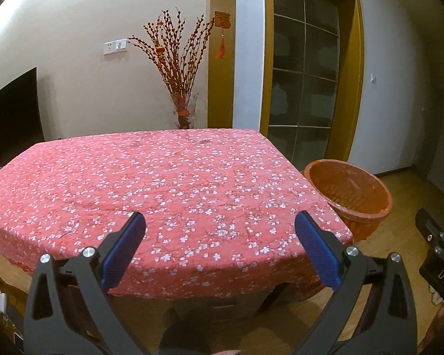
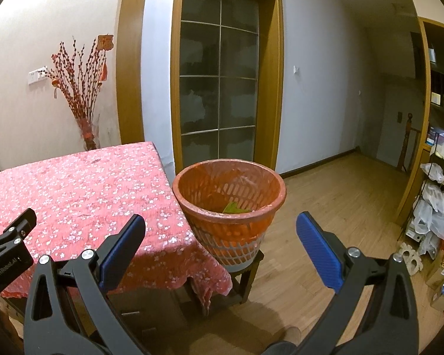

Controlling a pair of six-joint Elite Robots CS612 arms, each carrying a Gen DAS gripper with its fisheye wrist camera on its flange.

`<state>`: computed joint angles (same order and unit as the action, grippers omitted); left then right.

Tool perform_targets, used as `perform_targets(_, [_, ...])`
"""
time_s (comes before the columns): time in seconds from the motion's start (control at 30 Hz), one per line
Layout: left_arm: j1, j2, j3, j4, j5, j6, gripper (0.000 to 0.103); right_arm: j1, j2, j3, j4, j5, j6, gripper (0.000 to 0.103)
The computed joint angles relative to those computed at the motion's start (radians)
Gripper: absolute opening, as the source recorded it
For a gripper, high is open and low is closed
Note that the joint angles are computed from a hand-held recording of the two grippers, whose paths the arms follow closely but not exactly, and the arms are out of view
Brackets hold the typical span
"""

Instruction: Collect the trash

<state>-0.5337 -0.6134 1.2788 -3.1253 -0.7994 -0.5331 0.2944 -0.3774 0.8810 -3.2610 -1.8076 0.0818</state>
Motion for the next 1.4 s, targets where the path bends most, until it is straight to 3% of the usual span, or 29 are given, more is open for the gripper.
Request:
perform_targets(0.47, [-0.006,0.000,0.004,0.032,0.031,-0.018,0.099,-0.001,0.000,0.002,0.027,-0.031,-0.007,0.101])
perform_targets(1.4, [-0.004,-0.008,0.016,0.029,0.020,-0.047,0.099,-0.002,-0.002,0.006,0.027,-0.031,-0.017,0.101])
